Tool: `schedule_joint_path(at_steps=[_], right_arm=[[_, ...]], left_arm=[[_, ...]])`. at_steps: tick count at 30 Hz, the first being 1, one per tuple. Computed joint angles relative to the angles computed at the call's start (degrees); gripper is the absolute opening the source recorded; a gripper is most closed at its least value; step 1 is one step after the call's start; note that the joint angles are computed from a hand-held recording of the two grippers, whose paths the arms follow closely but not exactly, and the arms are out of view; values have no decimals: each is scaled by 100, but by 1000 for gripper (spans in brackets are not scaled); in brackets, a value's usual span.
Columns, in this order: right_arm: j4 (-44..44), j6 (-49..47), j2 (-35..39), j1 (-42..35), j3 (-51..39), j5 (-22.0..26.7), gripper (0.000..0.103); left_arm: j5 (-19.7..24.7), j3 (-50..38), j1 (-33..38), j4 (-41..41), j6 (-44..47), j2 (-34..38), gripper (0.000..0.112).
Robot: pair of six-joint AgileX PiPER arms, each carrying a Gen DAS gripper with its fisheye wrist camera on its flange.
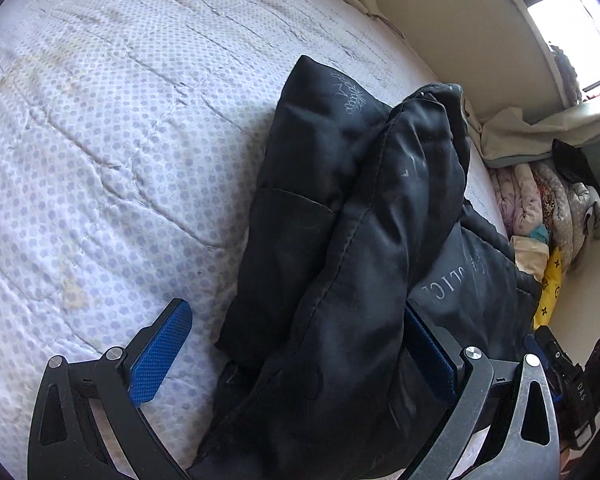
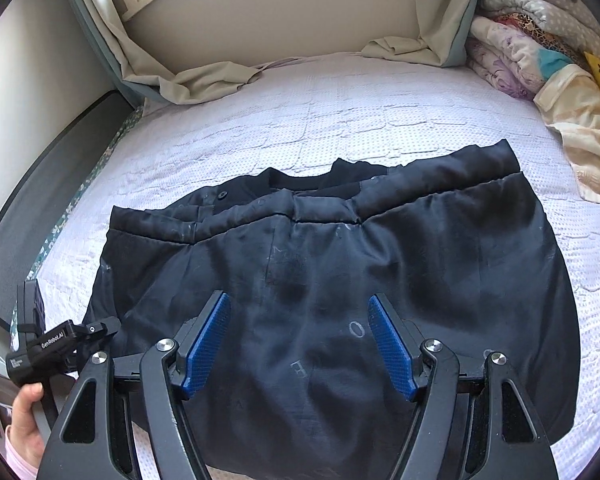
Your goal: Fold large clothes
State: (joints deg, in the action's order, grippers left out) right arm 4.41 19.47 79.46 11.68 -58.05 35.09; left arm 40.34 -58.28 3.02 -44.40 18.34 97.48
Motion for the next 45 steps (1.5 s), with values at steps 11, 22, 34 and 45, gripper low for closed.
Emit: schedule_joint_path(at_steps=[11, 22, 34, 45], right_arm=[[138, -151, -61, -130, 53, 70, 70], [-453, 333, -21, 208, 35, 117, 55], [-1989, 1234, 605, 546, 284, -281, 12], [-2304, 1597, 1168, 385, 397, -982, 3]], left_arm=[[-229, 286, -105, -842, 576, -58, 71], [-200, 114, -274, -974, 742, -360, 43], [68, 118, -225, -1439, 1180, -881, 38], [-424, -338, -1392, -809, 361, -1537, 38]])
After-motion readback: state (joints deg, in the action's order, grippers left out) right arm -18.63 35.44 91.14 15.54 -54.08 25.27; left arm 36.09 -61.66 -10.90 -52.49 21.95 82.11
